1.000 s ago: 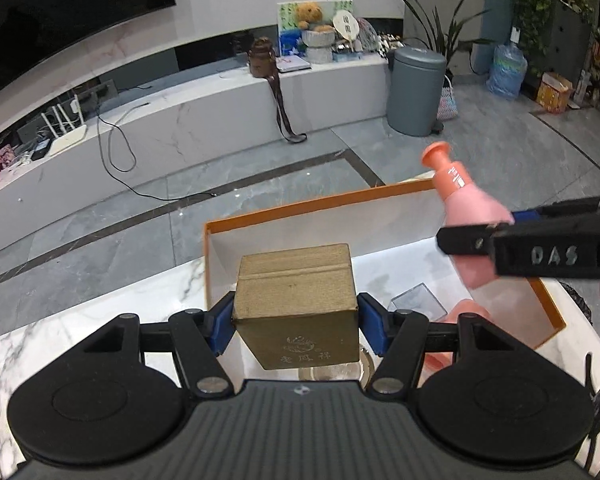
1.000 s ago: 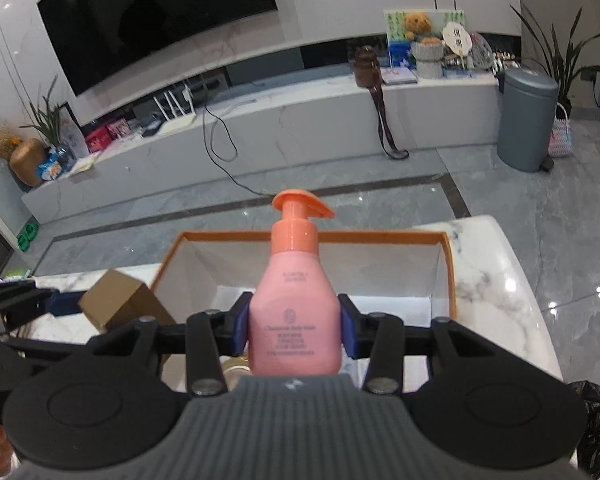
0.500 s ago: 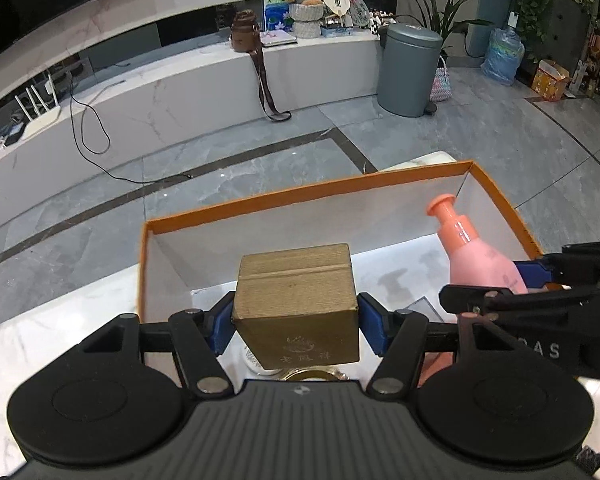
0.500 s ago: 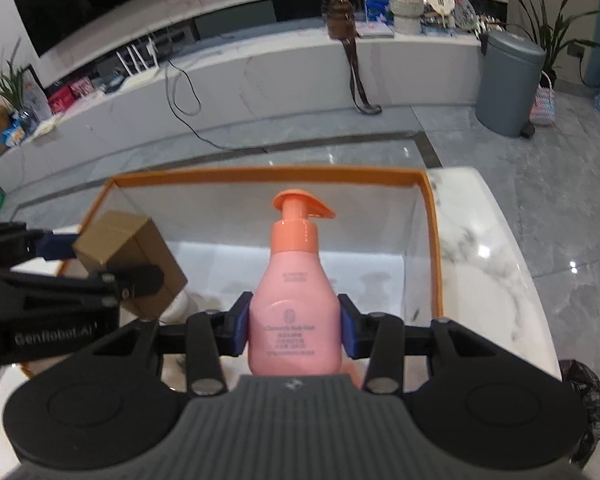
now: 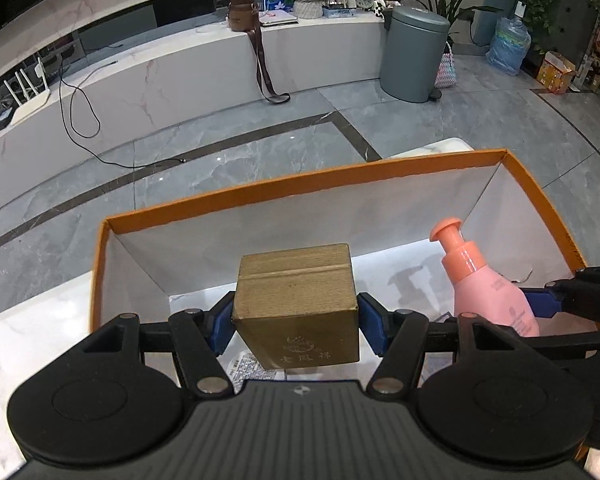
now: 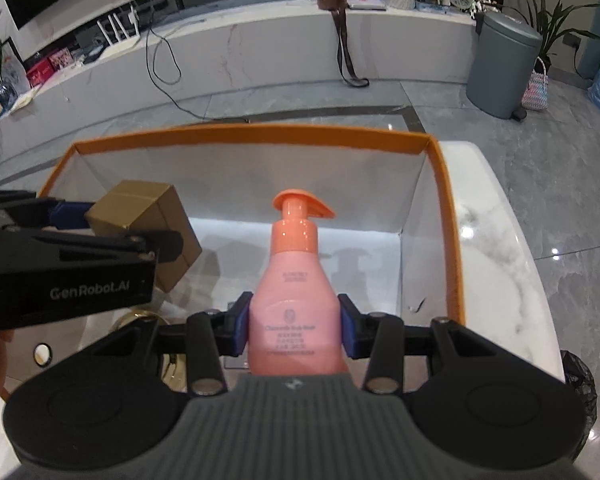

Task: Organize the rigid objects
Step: 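Carry the cardboard cube and pink pump bottle into the orange box with both tools, then open both tools to release the cube and bottle inside the box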

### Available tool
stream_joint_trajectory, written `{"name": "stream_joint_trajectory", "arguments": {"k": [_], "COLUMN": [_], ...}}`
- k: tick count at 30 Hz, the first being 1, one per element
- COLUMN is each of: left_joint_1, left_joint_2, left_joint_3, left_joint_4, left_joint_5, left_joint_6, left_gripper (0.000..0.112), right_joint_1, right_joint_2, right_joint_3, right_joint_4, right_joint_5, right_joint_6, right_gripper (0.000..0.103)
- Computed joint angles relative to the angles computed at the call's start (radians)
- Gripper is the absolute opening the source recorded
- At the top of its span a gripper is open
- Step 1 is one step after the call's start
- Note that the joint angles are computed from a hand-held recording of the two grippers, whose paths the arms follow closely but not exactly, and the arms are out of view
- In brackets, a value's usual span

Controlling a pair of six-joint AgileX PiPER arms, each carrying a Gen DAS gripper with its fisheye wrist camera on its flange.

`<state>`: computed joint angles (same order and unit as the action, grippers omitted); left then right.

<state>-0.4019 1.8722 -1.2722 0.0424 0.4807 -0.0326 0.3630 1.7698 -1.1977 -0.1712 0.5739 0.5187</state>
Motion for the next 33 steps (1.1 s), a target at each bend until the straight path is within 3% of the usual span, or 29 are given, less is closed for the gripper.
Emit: {"name": "stream_joint_trajectory", "arguments": {"k": [13, 29, 33], "left_joint_1": [-0.021, -0.022, -0.032], "left_joint_2": [0.067, 0.134, 0.151], "left_joint_3": [-0.044, -0.119, -0.143], "left_joint_4": [0.016, 0.061, 0.107], "left_joint_5": [0.003, 0.079, 0.107], "left_joint_6": [-0.003, -0.072, -0.122], "left_gripper": [0.069, 0.069, 0.077], "right_joint_1": [0.013, 0.038, 0.036], "right_joint_2": [0.074, 0.094, 0.097], "right_joint_3": [-0.079, -0.106, -0.111], "right_joint_4": [-0.045, -0.071, -0.066], "right_joint_5": [0.056, 0.096, 0.099], "right_joint_6": [0.032, 0.05, 0.05], "right_gripper": [0.043, 0.044, 0.045]}}
